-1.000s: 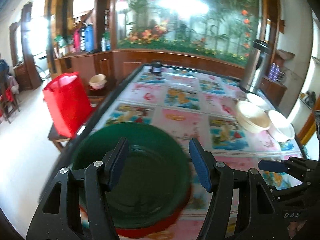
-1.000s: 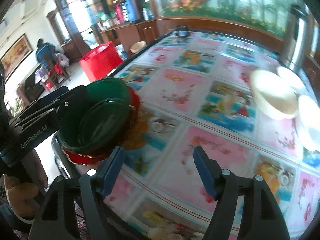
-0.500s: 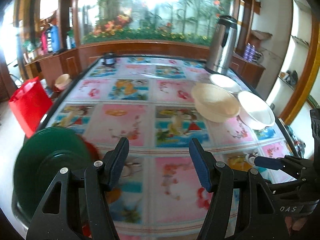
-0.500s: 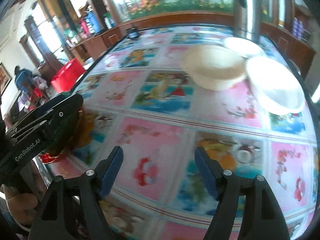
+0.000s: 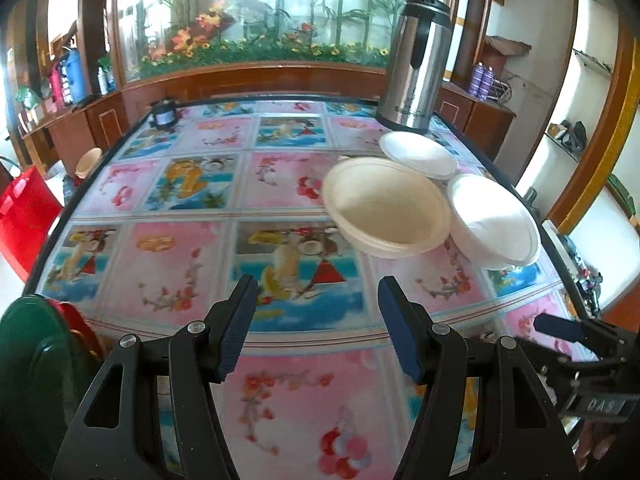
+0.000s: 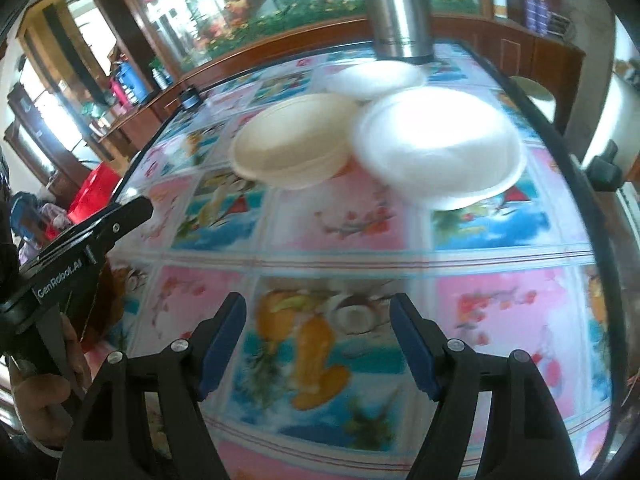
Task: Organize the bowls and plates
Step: 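Move both grippers toward the large white foam plate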
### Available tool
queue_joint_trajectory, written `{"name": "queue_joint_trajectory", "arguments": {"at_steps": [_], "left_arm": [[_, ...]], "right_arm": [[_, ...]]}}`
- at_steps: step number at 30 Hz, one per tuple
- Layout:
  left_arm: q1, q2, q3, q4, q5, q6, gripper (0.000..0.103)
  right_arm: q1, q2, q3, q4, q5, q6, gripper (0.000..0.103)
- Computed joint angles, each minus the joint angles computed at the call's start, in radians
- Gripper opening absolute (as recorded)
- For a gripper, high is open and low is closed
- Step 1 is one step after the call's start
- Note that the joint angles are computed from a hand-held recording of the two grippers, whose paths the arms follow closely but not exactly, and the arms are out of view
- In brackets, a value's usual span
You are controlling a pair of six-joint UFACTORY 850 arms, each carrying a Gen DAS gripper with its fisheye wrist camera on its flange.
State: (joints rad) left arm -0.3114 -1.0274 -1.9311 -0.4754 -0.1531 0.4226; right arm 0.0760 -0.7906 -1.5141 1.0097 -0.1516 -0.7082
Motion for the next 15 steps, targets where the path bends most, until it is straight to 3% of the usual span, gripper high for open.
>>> {"name": "queue_joint_trajectory", "arguments": {"at_steps": [8, 15], "left_arm": [[-0.047, -0.080, -0.154, 0.015, -0.140, -0.030, 0.063], [-0.088, -0.160, -0.305, 0.103, -0.247, -0.148, 0.063]], "right_arm": [[-0.065, -0.012, -0.026, -0.224, -0.003, 0.226, 0.075], [-0.111, -0.036, -0.095, -0.564, -0.029, 0.530, 0.075]]}}
